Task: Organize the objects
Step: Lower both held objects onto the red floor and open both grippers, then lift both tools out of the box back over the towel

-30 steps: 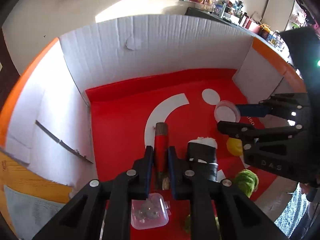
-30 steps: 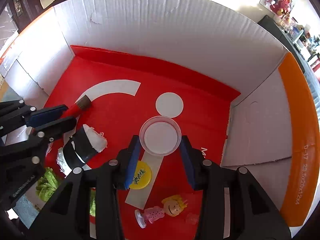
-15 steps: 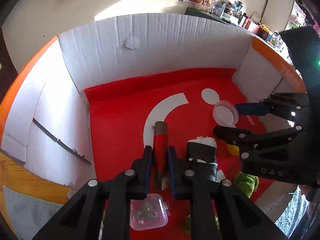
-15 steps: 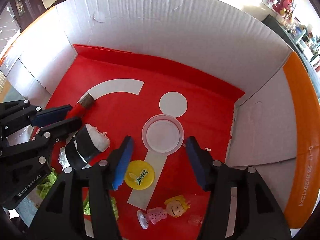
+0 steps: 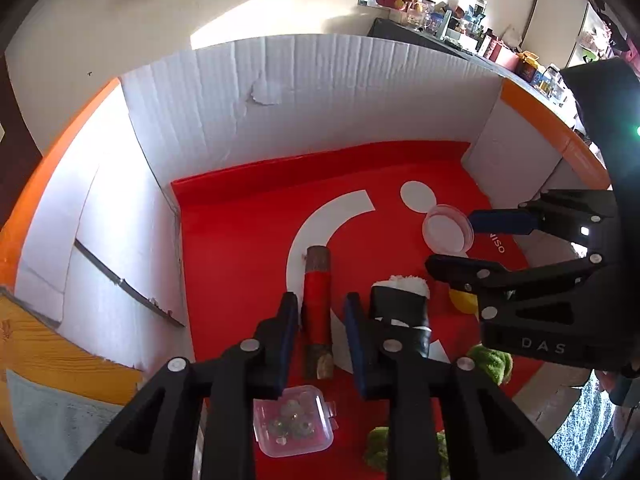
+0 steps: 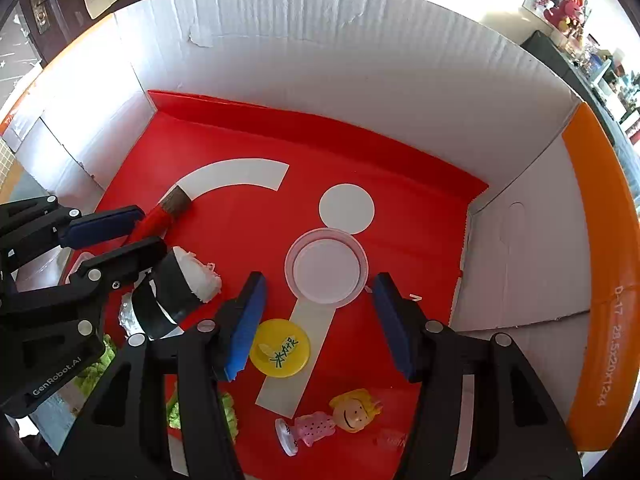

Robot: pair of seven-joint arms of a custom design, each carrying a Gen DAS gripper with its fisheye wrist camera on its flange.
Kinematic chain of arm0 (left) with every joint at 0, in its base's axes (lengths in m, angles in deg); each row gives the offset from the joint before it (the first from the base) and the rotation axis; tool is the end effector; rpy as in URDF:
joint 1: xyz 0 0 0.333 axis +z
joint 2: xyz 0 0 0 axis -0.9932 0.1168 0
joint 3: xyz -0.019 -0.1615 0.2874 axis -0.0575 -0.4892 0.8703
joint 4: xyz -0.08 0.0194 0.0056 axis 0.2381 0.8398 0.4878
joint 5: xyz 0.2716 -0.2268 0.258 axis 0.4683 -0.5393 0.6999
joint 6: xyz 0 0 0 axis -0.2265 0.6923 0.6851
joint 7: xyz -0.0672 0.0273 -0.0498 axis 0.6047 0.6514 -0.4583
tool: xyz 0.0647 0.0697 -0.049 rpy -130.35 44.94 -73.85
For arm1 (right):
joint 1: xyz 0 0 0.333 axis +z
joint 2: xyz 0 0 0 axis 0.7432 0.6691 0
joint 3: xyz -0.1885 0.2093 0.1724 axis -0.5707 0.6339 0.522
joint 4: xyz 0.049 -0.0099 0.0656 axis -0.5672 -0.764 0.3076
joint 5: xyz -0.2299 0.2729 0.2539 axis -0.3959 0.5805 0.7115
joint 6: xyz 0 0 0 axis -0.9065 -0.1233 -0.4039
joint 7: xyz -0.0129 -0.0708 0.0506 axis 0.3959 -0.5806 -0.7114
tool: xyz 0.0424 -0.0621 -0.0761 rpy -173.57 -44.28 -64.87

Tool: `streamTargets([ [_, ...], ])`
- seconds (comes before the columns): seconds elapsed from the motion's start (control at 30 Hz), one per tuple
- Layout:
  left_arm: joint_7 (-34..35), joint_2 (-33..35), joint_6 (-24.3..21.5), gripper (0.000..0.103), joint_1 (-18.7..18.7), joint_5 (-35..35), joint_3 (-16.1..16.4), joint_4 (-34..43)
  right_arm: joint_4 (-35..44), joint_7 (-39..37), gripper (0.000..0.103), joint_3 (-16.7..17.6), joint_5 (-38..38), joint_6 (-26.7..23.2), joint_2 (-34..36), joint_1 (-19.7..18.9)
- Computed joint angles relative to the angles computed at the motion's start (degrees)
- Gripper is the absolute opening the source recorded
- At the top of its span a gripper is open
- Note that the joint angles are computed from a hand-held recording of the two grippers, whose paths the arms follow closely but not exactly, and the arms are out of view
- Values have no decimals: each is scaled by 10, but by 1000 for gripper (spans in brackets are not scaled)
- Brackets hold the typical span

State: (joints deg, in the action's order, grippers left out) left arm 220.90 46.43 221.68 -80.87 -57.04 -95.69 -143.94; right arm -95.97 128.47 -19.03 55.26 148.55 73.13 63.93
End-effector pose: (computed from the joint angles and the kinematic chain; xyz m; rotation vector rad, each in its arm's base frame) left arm 0.6773 -0.1099 0.3646 -1.3877 2.4685 -0.7607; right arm 0.6493 0.2121 0.3835 -2.1858 1.7621 -0.3662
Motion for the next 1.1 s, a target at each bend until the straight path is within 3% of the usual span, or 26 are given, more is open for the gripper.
streamTargets([
  [0.2,12,-15,19,33,1,-9,-4,-15,-14,-5,54,-1,7,4,-22,0],
  [0.4,30,-40,54,33,-2,-22,-6,-40,-35,8,54,-1,-12,10,-49,7],
  [0.67,120,-95,74,42,1,-126,-8,-83,-68,23,60,8,-16,41,-94,8],
  [0.77,165,-117,85,50,-7,-178,-1,-99,-60,36,63,8,-31,53,-93,12],
  [1.1,272,-185,83,57,-52,-302,46,-139,-130,63,70,13,-65,134,-137,9],
])
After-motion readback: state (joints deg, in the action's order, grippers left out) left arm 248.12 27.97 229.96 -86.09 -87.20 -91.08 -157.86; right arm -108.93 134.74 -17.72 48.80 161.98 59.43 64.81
